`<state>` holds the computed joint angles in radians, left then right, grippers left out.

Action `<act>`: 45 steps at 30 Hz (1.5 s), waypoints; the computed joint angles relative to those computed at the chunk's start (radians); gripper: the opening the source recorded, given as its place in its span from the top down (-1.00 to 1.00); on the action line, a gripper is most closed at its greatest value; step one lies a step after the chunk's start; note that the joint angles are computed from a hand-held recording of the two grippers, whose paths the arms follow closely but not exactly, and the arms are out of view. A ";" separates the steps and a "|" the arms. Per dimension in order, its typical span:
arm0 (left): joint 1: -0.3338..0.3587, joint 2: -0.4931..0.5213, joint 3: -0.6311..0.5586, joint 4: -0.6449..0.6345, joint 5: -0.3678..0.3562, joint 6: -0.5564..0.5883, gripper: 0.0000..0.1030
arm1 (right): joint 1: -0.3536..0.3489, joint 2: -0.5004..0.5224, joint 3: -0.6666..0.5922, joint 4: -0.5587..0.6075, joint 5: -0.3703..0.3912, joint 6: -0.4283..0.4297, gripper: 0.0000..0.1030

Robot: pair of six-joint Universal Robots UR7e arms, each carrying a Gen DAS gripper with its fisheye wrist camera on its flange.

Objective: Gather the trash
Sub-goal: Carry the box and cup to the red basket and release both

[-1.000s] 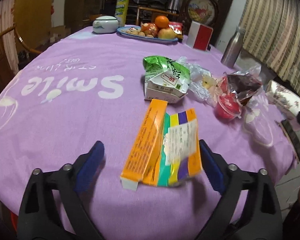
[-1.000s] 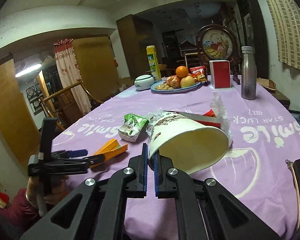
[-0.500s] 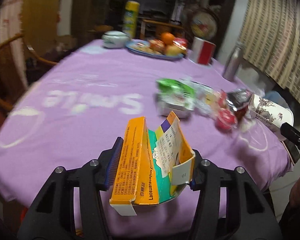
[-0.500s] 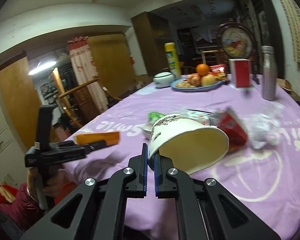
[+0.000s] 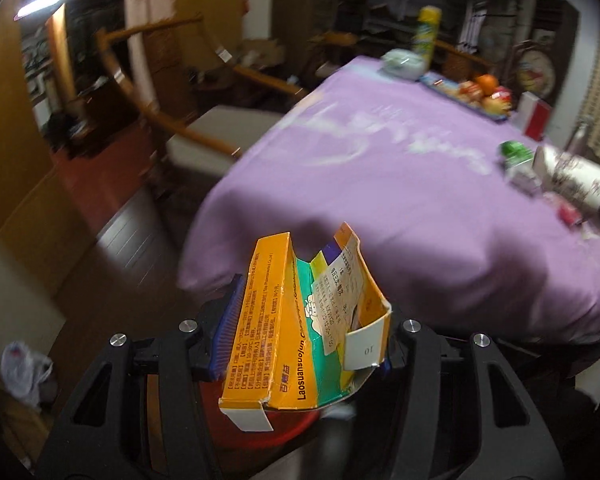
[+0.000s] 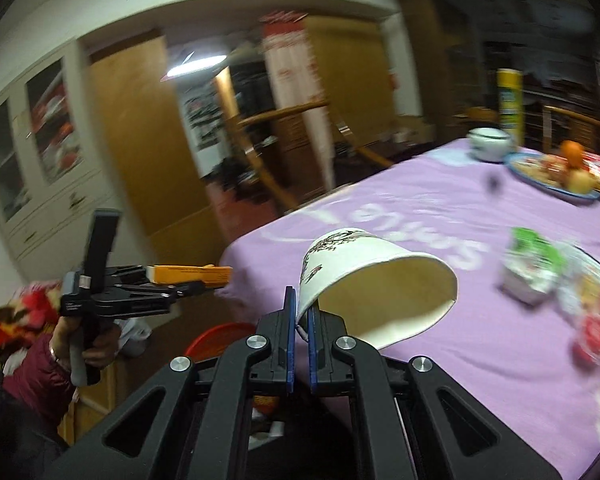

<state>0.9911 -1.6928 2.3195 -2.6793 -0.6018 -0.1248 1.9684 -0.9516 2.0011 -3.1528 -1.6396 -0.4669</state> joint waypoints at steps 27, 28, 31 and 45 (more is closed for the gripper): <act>0.266 -0.107 0.026 -0.168 0.063 0.005 -0.87 | 0.197 0.453 -0.454 0.541 -0.121 -0.040 0.18; 0.267 -0.103 0.027 -0.175 0.058 0.007 -0.87 | 0.196 0.446 -0.447 0.530 -0.122 -0.037 0.17; 0.255 -0.095 0.027 -0.159 0.048 -0.003 -0.87 | 0.182 0.414 -0.410 0.488 -0.127 -0.035 0.16; 0.044 0.001 0.044 -0.169 0.107 0.019 -0.86 | 0.081 0.226 -0.183 0.133 -0.171 0.018 -0.52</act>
